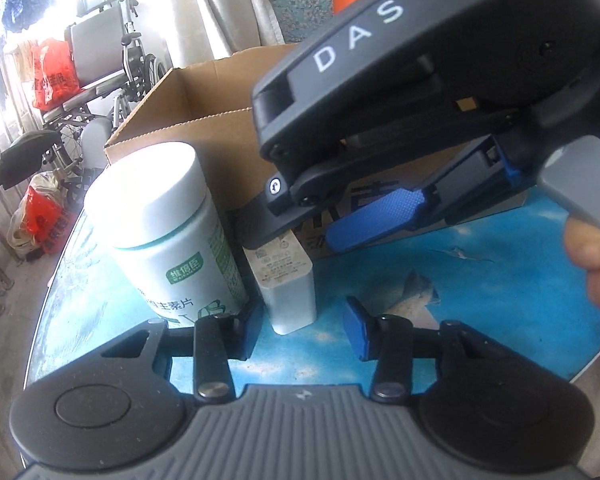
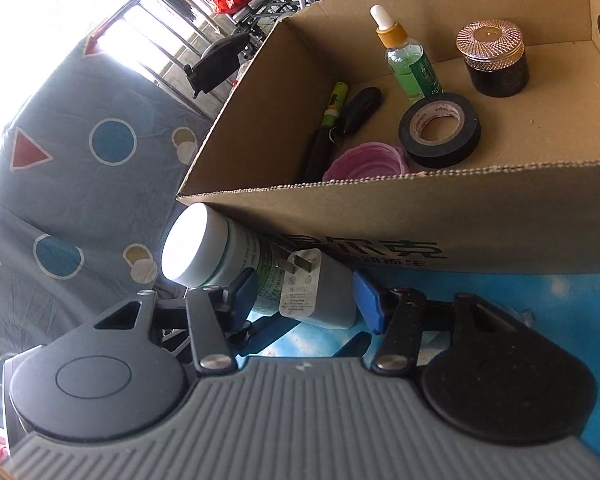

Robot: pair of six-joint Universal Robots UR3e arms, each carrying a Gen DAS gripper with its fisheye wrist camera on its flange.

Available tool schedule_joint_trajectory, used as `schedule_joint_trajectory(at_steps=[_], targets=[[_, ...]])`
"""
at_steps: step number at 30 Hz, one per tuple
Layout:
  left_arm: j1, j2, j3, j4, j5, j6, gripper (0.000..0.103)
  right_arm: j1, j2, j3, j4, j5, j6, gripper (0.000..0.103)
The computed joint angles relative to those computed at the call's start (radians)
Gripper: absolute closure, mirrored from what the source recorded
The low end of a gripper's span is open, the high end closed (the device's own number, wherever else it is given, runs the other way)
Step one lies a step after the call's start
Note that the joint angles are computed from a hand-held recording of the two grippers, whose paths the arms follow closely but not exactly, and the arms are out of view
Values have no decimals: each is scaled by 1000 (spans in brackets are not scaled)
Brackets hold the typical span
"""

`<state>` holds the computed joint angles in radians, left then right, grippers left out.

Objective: Organize rigid objects
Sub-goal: 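Move the right gripper to the white plug charger and grasp it, then lift the white charger and carry it into the box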

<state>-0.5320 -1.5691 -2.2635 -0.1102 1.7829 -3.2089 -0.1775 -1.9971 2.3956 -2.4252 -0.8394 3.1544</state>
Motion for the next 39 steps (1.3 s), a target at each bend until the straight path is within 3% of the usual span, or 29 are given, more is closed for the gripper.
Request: schedule_joint_trajectory(at_steps=[2, 4, 7, 13, 16, 19, 23, 25, 26, 32, 39], targets=[[4, -6, -11, 27, -1, 12, 61, 14, 41, -5, -31, -5, 19, 67], [4, -3, -18, 36, -3, 28, 65, 15, 49, -4, -22, -2, 25, 72], [11, 7, -30, 42, -37, 40, 65, -1, 7, -2, 40, -7, 4, 73], [-5, 24, -40, 34, -111, 83, 65, -134, -217, 3, 394, 5, -129, 73], [-39, 21, -33, 28, -122, 98, 65, -231, -367, -10, 639, 11, -231, 71], [-60, 13, -27, 29, -129, 111, 64, -297, -469, -17, 792, 7, -286, 70], [-23, 11, -29, 31, -162, 135, 65, -299, -484, -16, 777, -4, -262, 70], [-48, -6, -24, 45, -133, 129, 65, -290, -482, -10, 750, -8, -243, 68], [-54, -16, -15, 47, -120, 131, 65, -319, -521, -6, 804, -5, -280, 67], [-83, -53, 9, 58, -82, 93, 68, -245, -455, 41, 616, -40, -184, 64], [-101, -40, 13, 47, -56, 84, 69, -302, -504, 56, 699, -2, -215, 64]])
